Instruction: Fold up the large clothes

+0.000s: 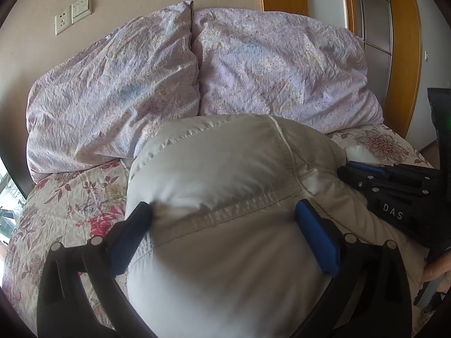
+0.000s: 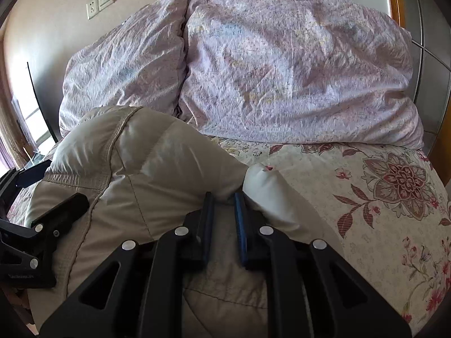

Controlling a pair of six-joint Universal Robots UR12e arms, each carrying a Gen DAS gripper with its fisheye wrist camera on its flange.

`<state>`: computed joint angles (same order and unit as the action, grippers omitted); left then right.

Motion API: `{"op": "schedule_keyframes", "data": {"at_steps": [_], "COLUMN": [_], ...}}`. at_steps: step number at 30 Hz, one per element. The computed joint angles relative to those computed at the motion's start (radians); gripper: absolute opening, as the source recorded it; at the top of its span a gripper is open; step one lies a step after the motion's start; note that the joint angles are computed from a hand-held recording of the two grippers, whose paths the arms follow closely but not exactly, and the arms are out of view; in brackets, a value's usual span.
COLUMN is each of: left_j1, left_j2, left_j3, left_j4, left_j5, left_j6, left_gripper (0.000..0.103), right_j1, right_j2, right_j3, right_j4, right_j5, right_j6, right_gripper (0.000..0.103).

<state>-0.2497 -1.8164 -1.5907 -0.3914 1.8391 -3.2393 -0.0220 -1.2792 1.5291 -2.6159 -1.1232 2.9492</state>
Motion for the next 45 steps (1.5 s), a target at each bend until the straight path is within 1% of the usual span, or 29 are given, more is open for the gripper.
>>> {"op": "schedule_keyframes", "data": {"at_steps": [5, 13, 18, 21, 26, 28, 30, 31, 32, 34, 35, 37, 38, 40, 42, 45], "left_j1": [-0.007, -0.01, -0.012, -0.014, -0.022, -0.019, -0.014, -0.006, 0.001, 0.008, 0.012, 0.019, 0.022, 0.023, 0.025, 0.032], "left_j2": [-0.008, -0.016, -0.022, -0.027, -0.039, -0.034, -0.015, 0.001, 0.015, 0.029, 0.028, 0.014, 0.004, -0.02, -0.037, -0.045], "left_j3": [-0.016, -0.02, -0.026, -0.025, -0.008, -0.009, -0.003, -0.007, -0.015, -0.017, -0.006, 0.024, 0.04, 0.073, 0.082, 0.088], "left_j4": [0.053, 0.073, 0.1, 0.105, 0.085, 0.08, 0.022, 0.003, 0.015, 0.054, 0.058, 0.048, 0.037, -0.01, -0.019, -0.034], "left_j5": [0.018, 0.03, 0.043, 0.05, 0.089, 0.082, 0.062, 0.034, 0.012, 0.023, 0.033, 0.044, 0.054, 0.083, 0.084, 0.053], "left_j6": [0.009, 0.008, 0.008, 0.009, 0.022, 0.021, 0.013, 0.008, 0.008, 0.034, 0.052, 0.083, 0.097, 0.109, 0.121, 0.101], "left_gripper": [0.101, 0.101, 0.101, 0.101, 0.101, 0.101, 0.101, 0.101, 0.101, 0.101, 0.101, 0.101, 0.101, 0.101, 0.101, 0.101], "right_j1": [-0.004, -0.006, -0.01, -0.007, -0.002, 0.003, 0.011, 0.012, 0.006, -0.008, -0.012, -0.012, -0.009, -0.005, -0.002, 0.001], "right_j2": [0.003, 0.013, 0.017, 0.019, 0.024, 0.021, 0.009, 0.001, -0.009, -0.019, -0.018, -0.008, -0.004, 0.004, 0.009, 0.011], "right_j3": [0.017, 0.012, 0.012, 0.01, -0.001, -0.002, -0.006, -0.006, -0.001, 0.01, 0.009, -0.007, -0.011, -0.011, -0.002, 0.019], "right_j4": [-0.036, -0.025, -0.025, -0.021, -0.002, 0.002, 0.017, 0.023, 0.012, -0.052, -0.07, -0.059, -0.053, -0.048, -0.056, -0.101], "right_j5": [0.02, 0.035, 0.053, 0.046, 0.026, 0.005, -0.041, -0.055, -0.044, -0.019, -0.019, -0.038, -0.053, -0.085, -0.101, -0.114], "right_j6": [0.022, 0.028, 0.04, 0.038, 0.038, 0.027, 0.014, 0.023, 0.051, 0.114, 0.136, 0.157, 0.155, 0.15, 0.14, 0.131], "right_gripper": [0.015, 0.015, 0.015, 0.015, 0.015, 0.015, 0.015, 0.015, 0.018, 0.019, 0.019, 0.019, 0.019, 0.019, 0.018, 0.018]}}
